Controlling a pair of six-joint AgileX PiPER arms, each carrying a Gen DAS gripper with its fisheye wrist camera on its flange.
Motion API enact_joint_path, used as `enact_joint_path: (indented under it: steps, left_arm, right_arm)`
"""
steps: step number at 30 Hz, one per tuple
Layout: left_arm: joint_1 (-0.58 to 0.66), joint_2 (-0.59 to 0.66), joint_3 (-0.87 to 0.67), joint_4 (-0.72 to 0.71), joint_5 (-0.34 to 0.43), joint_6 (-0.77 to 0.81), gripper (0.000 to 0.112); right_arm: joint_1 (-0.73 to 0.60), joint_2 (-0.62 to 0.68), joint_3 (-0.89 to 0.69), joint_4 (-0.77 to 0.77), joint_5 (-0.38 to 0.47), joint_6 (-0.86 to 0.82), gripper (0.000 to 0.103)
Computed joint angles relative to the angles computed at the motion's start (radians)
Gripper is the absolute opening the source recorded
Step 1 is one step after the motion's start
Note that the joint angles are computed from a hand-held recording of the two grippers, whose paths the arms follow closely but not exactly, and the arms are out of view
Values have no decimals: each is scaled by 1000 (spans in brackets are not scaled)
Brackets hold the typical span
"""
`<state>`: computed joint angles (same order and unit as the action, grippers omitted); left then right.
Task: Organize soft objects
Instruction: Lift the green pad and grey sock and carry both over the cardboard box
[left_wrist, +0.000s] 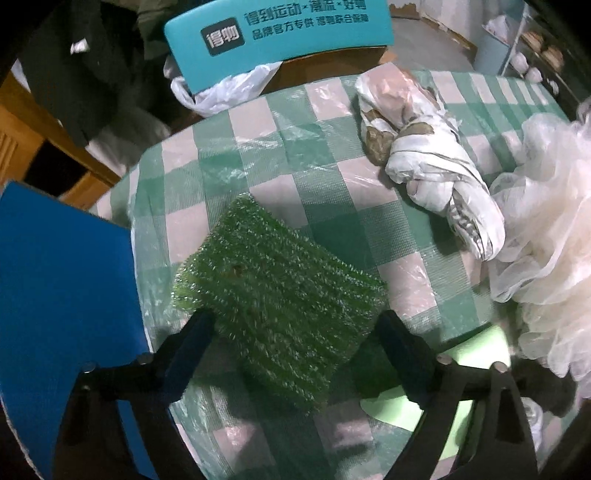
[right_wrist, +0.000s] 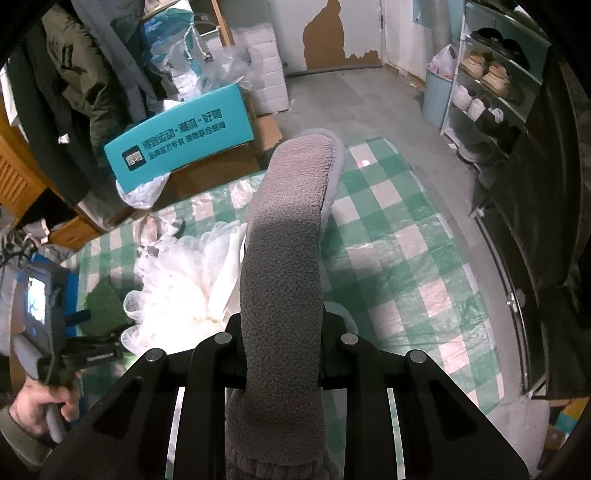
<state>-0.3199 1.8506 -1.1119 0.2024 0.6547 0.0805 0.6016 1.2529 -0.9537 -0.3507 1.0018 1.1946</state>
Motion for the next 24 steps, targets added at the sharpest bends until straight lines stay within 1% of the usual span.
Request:
enact_joint_path:
  steps: [1, 3, 4, 6, 7, 8, 9, 11, 12, 13, 18, 24]
  left_arm:
    - [5, -5, 5, -29, -9, 29, 83]
    - [12, -14, 10, -66, -9, 61, 68]
    - [10, -19, 17, -64, -17, 61, 63]
    - [13, -26, 19, -90, -18, 96, 43]
    - [14, -31, 19, -101, -10, 109, 36]
    - [21, -32, 14, -125, 4, 132, 24]
    - [29, -33, 8, -157, 22, 159, 19]
    - [49, -49, 10, -224, 47, 211, 15]
    - [50, -69, 23, -235, 51, 216, 9]
    - [51, -79, 26, -241, 55, 221, 8]
    - [72, -152, 32, -318, 94, 283, 8]
    - [111, -245, 31, -433, 173, 383, 7]
  right_arm:
    - [6, 2, -6, -6, 8, 5, 21]
    - [22, 9, -21, -21, 30, 15, 21]
    - [32, 11, -29, -31, 42, 22, 21]
    - [44, 8, -39, -40, 57, 28, 21]
    - [48, 4, -45, -40, 63, 27, 21]
    - [52, 3, -50, -41, 68, 28, 21]
    - [59, 1, -56, -45, 76, 32, 21]
    - [78, -2, -71, -57, 94, 44, 21]
    - [90, -3, -80, -66, 106, 53, 21]
    - [99, -2, -90, -72, 115, 57, 21]
    - [153, -4, -131, -100, 155, 89, 21]
    - [213, 21, -190, -128, 185, 106, 21]
